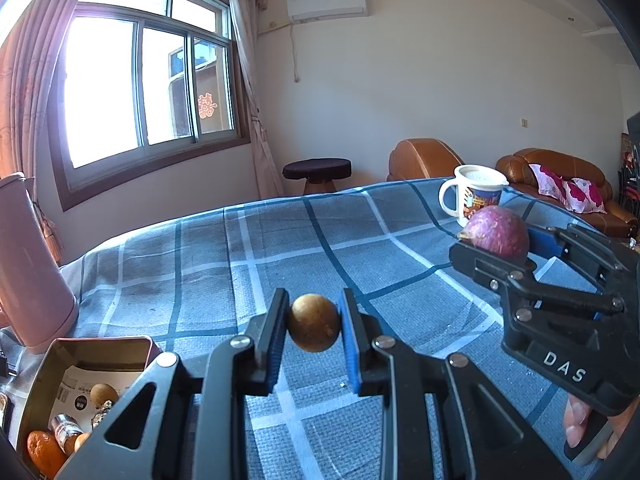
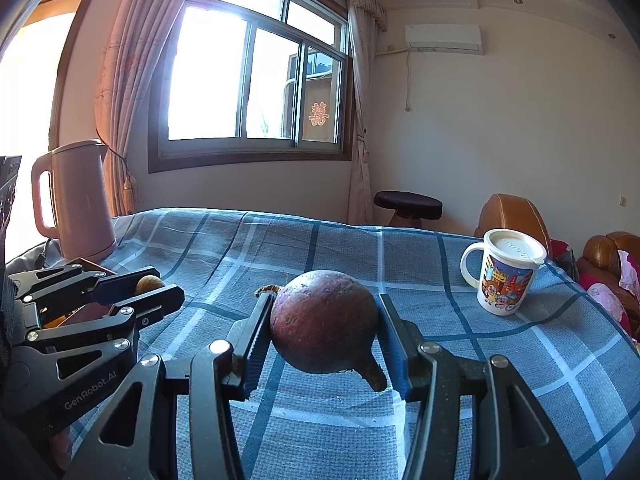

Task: Organize fruits
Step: 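Lift the brown fruit with the left tool while the right tool lifts the passion fruit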

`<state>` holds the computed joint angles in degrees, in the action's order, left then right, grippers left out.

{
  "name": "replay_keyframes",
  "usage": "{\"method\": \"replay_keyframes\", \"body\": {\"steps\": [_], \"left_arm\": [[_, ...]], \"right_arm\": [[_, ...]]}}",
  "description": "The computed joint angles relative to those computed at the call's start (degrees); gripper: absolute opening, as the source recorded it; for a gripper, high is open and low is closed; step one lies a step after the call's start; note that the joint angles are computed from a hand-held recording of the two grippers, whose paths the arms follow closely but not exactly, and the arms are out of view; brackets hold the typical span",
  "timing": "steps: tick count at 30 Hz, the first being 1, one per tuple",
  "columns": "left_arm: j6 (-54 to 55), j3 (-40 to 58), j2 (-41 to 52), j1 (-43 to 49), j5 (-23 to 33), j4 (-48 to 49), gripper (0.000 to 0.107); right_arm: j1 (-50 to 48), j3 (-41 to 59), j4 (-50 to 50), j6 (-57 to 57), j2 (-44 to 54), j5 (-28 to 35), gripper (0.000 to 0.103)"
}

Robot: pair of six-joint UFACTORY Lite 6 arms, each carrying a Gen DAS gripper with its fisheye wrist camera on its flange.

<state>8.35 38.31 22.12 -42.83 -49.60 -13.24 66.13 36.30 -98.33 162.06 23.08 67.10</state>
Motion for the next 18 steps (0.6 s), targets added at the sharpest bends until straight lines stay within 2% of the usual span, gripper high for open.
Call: {"method": "replay_keyframes", "body": {"steps": [5,9,18], "left_arm": [[0.9,-2.89,-1.65,-1.49,-2.62,-1.7,0.027],[1.27,-6.84,-3.73,-3.05,-7.67,-3.49,0.027],[-2.5,-9.5,-5.69,-0.83,-8.78,0.15,0.027]], "right_arm": [[1.38,-0.03,0.82,0.06,0.08,0.9,0.052],[2.48,0.12,1.51,0.08,0.25,1.53,0.052],[5.8,-0.18,3.42,1.09,0.36,3.48,0.052]]}}
